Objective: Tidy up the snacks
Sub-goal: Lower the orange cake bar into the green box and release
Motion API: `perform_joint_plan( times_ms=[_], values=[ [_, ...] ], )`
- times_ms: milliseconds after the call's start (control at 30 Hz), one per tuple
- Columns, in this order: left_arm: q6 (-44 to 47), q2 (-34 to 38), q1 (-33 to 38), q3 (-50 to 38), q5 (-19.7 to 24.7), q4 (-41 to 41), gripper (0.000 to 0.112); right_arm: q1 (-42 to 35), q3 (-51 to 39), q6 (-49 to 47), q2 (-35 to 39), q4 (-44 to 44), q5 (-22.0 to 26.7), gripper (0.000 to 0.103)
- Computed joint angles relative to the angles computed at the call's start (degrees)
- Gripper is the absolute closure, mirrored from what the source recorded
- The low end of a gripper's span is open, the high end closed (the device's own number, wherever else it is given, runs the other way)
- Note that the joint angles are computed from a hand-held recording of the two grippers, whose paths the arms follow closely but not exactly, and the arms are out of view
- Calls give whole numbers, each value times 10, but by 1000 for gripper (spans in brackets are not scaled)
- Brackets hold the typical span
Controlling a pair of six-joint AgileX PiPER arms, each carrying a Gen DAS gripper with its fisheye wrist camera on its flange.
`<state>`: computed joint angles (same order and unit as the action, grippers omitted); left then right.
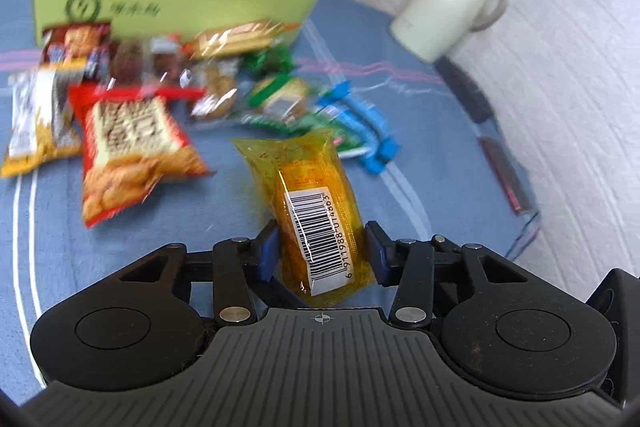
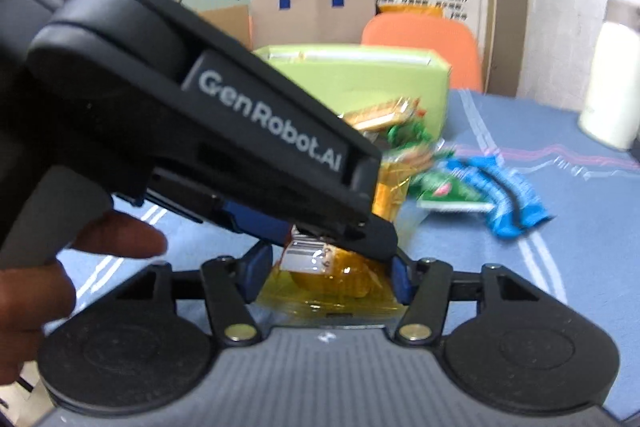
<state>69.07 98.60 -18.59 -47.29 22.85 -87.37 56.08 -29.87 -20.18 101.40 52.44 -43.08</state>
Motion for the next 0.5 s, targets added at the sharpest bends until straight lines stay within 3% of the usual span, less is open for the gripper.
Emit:
perform_joint_plan(
  times_ms=[100, 233, 400, 500],
  values=[
    [-25, -20, 1, -30, -8, 31, 87, -33, -30, -54, -24, -12, 20, 42],
    [-139, 5, 39, -145, -1, 158, 87, -121, -155, -119, -3, -82, 105, 42],
    [-321, 117, 100, -379, 57, 343, 87, -217, -402, -142, 103, -162, 275, 41],
    [-415, 207, 127, -527, 108, 433, 87, -249, -545, -216, 182, -110, 367, 40]
  ],
)
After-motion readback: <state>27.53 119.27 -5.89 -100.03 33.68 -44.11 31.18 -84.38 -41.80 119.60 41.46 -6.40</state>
